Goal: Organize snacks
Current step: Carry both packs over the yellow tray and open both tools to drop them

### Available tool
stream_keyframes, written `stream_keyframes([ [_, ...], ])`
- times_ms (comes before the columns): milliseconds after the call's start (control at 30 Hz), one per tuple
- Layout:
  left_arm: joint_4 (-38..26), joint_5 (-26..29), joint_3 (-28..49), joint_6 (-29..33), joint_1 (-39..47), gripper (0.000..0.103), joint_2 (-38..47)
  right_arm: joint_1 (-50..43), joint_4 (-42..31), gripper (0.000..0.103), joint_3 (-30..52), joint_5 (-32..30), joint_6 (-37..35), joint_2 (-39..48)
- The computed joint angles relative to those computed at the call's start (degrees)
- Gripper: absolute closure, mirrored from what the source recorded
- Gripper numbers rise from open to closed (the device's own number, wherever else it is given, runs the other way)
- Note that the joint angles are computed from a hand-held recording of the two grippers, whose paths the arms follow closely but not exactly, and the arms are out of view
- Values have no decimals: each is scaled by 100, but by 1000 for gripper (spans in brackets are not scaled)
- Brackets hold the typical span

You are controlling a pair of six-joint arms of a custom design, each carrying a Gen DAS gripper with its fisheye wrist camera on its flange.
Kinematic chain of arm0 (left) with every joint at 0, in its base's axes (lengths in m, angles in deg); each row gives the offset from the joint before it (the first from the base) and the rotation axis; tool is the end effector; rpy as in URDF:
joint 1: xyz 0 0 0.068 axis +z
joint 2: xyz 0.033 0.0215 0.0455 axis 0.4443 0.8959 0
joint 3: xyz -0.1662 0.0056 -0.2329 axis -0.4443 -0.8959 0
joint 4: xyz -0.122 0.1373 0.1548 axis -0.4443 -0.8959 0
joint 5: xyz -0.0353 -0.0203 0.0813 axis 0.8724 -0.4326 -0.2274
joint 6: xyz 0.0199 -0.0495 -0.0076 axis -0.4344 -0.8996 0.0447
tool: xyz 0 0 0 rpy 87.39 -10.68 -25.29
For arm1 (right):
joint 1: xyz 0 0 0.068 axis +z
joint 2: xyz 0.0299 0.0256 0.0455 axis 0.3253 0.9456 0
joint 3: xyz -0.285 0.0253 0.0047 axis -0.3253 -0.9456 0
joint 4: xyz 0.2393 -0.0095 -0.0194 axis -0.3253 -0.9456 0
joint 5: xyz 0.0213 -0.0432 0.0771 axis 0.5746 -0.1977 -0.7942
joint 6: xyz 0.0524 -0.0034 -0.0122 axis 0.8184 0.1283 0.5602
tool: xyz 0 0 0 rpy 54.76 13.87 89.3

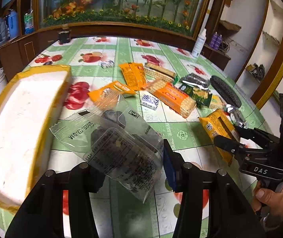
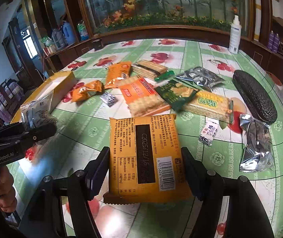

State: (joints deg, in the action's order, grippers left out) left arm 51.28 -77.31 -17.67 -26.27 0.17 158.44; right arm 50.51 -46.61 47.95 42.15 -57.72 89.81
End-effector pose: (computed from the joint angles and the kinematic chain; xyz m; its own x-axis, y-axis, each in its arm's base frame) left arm 0.2921 -0.1506 0.1618 -0.6887 0.2927 -0.6633 0.5111 0.8449 -0.1578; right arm 0.2186 0.1204 0.1400 -0.7296 0.1386 -0.6697 0.0831 0.9900 0.1144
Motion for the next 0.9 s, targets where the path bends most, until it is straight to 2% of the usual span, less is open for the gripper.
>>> stream_keyframes([
  [233, -57, 7, -321, 210, 873, 55, -772, 527, -302, 31, 945, -16, -101, 407],
  [400, 26, -118, -226, 493, 1706, 55, -622, 876, -391, 32, 2267, -396, -390, 1278],
  [567, 89, -199, 22, 588, 2335, 55, -59, 1153, -833, 32, 4221, -905, -711, 2546],
  [700, 160, -225, 101, 671, 2611, 55, 286, 1273, -1579, 32, 6049, -1126, -927, 3654],
  [900, 51, -288, 245, 728, 2854, 54, 629, 1278, -2569, 32, 8085, -1388, -957, 4944],
])
